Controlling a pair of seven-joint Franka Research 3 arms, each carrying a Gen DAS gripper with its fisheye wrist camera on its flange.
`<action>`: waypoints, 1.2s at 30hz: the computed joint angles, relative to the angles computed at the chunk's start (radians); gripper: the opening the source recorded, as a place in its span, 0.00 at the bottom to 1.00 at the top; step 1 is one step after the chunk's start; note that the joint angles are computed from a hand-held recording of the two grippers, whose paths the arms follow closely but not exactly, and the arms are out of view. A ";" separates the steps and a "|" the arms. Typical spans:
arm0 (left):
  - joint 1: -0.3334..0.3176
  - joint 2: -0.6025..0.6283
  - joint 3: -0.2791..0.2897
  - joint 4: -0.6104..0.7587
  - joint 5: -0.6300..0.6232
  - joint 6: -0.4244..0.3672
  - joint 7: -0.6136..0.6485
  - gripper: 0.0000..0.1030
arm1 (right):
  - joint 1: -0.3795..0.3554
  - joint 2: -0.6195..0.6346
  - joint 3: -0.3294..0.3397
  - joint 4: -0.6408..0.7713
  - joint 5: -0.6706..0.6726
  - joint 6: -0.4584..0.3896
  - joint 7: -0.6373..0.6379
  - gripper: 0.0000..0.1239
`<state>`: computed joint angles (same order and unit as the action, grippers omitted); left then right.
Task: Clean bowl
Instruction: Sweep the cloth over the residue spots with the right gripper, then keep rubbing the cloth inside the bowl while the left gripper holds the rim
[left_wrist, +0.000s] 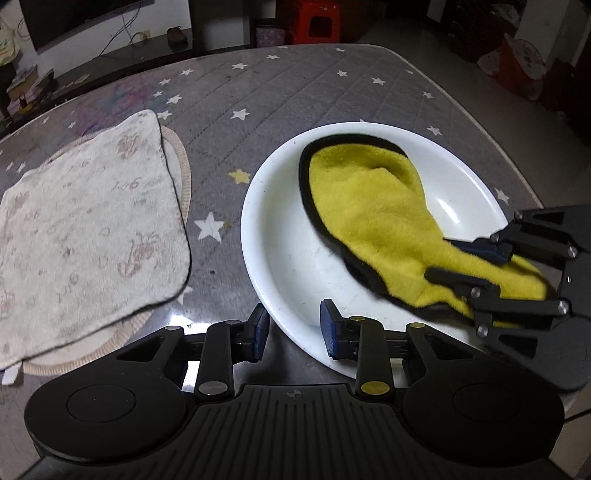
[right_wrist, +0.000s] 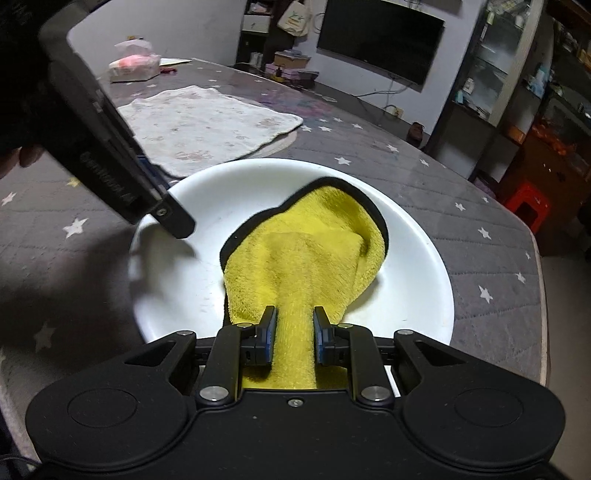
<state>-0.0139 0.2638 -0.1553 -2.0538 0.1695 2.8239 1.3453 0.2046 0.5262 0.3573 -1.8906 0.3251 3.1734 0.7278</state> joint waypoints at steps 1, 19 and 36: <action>0.001 0.003 0.000 0.004 0.002 -0.001 0.004 0.31 | 0.012 0.006 -0.017 0.011 -0.001 -0.001 0.009 0.17; -0.005 0.036 0.009 0.043 0.021 -0.012 -0.017 0.31 | 0.225 0.111 -0.293 0.136 -0.100 0.097 0.148 0.17; -0.034 -0.037 0.009 -0.055 0.024 0.025 -0.160 0.42 | 0.183 0.031 -0.252 0.036 -0.117 0.072 0.190 0.17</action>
